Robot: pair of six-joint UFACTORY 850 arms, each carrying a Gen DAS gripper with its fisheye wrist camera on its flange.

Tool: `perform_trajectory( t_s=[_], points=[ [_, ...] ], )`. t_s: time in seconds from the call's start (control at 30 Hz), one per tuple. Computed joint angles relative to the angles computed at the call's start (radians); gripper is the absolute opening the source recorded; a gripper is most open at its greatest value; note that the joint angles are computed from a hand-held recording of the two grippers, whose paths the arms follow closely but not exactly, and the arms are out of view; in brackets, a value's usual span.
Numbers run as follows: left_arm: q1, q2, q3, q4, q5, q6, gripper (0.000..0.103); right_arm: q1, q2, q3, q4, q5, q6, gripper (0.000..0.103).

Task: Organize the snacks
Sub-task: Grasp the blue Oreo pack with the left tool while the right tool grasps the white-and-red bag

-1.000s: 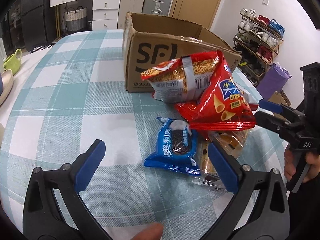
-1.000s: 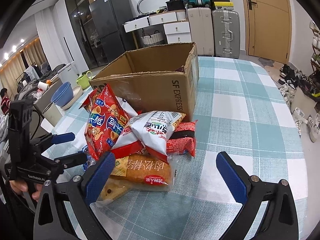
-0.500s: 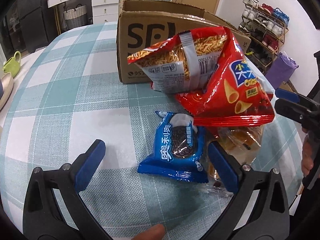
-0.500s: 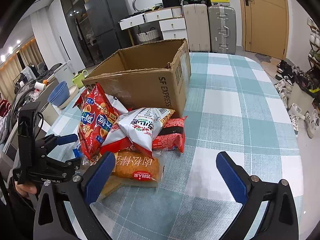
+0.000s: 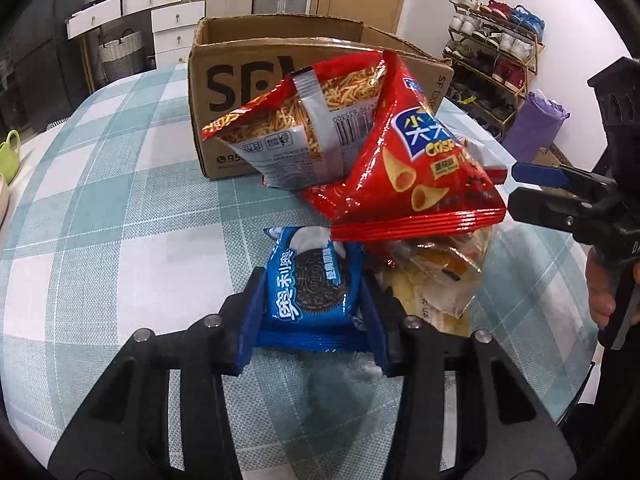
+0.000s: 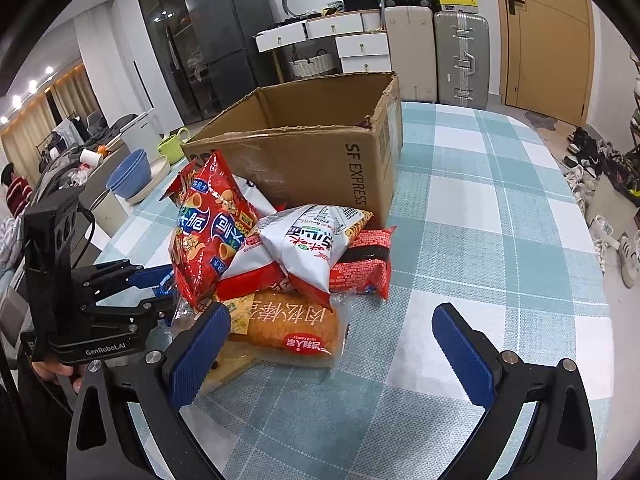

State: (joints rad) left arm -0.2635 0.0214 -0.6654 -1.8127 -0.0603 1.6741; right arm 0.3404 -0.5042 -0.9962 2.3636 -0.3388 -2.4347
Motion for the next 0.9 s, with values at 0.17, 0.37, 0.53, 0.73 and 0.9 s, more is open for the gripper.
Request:
perform_trajectory(
  t_s=[0.17, 0.37, 0.53, 0.73, 0.9],
  points=[
    [0.029, 0.028, 0.026, -0.065, -0.032, 0.049, 0.042, -0.002, 0.001, 0.005, 0.031, -0.021, -0.003, 0.102],
    [0.06, 0.069, 0.048, -0.057, -0.049, 0.036, 0.042, 0.0, -0.001, -0.001, 0.118, -0.041, -0.048, 0.102],
    [0.089, 0.093, 0.056, 0.031, -0.07, -0.04, 0.042, 0.014, -0.024, -0.053, 0.094, -0.01, 0.005, 0.102],
    [0.129, 0.132, 0.074, 0.055, -0.1, -0.059, 0.042, 0.054, -0.075, -0.137, 0.077, 0.091, 0.009, 0.102],
    [0.158, 0.159, 0.081, 0.073, -0.113, -0.085, 0.042, 0.072, -0.104, -0.173, 0.087, 0.126, -0.004, 0.085]
  ],
)
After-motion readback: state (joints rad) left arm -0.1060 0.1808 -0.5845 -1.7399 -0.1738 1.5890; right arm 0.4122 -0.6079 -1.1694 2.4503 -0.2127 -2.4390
